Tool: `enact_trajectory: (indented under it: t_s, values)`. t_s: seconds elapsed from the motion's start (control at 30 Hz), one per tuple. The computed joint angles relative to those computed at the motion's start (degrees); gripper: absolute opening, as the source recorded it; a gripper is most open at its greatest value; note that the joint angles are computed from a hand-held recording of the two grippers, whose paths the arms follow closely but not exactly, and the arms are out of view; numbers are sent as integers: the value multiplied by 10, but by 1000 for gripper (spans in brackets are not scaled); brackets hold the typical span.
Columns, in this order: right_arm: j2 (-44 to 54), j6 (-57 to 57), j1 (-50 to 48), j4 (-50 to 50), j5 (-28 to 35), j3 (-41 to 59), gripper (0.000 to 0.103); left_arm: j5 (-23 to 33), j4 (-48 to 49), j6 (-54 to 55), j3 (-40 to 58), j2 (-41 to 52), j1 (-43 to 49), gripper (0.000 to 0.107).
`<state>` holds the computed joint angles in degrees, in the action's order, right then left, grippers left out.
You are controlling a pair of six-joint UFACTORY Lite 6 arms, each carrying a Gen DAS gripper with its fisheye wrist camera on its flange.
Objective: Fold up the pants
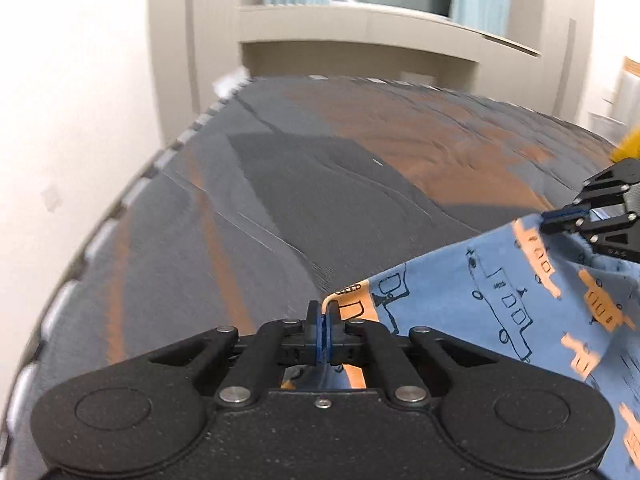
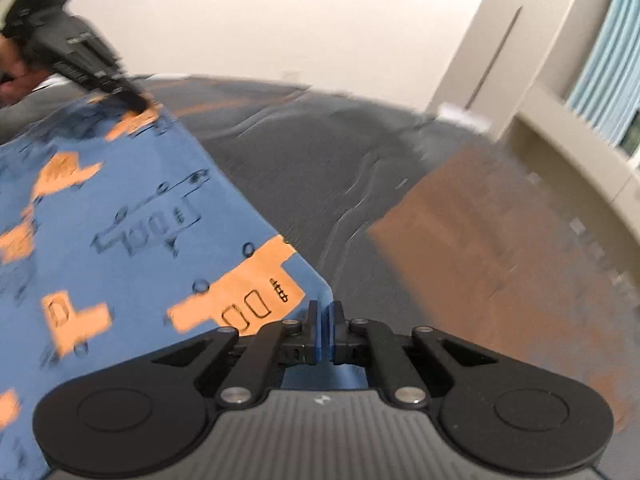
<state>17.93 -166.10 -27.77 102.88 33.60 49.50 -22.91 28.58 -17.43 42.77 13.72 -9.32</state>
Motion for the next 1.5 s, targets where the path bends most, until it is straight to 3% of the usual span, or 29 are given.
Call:
enact_trajectory:
  t_s: [0.07, 0.13, 0.33, 0.47, 0.5, 0.53, 0.6, 0.7, 0.8, 0.83, 0.87, 0.9, 0.97, 1.07, 1.23, 1.33, 1.4, 1.5]
  values:
    - [5, -19, 40, 66, -15, 26, 4, 22, -91, 62, 19, 6, -8, 1]
    - [32, -20, 77, 100, -38, 71, 4, 46, -119, 68, 51, 31, -5, 1]
    - [182, 59, 144, 61, -132, 223, 4, 68, -36, -9, 130, 139, 18, 1]
    - [213, 76, 121, 33, -96, 234, 8, 26, 22, -38, 109, 136, 35, 9]
    - [212, 123, 110, -11, -83, 240, 16, 21, 39, -51, 105, 133, 42, 17]
    - [217, 182, 98, -69, -65, 258, 32, 17, 56, -68, 100, 126, 49, 22]
    - [226, 253, 84, -131, -46, 289, 50, 5, 81, -86, 99, 127, 63, 24]
    - [274, 417, 68, -244, 0, 376, 53, 7, 155, -152, 116, 139, 76, 25]
    - [323, 536, 73, -320, 12, 448, 51, 20, 150, -145, 127, 149, 69, 20]
    - [333, 546, 72, -321, 19, 457, 41, 22, 166, -158, 128, 146, 69, 5]
    - [344, 550, 71, -317, 28, 470, 30, 24, 191, -183, 130, 144, 68, 1]
    - [344, 552, 68, -317, 39, 471, 4, 28, 193, -189, 127, 140, 65, 1]
    - [323, 525, 71, -299, 33, 439, 4, 35, 142, -141, 106, 117, 51, 0]
    - [239, 366, 70, -192, 8, 313, 3, 17, 60, -66, 48, 59, 37, 0]
    - [47, 157, -2, -36, 89, 70, 3, -41, -7, 8, -113, -128, 30, 0]
    - [-82, 82, -86, -37, 164, -76, 0, -64, 62, -43, -217, -271, 41, 0]
    - [-156, 64, -163, -80, 222, -149, 0, -45, 110, -96, -289, -391, 33, 0]
    - [-252, 56, -315, -187, 323, -232, 0, -45, 285, -224, -392, -571, 38, 0]
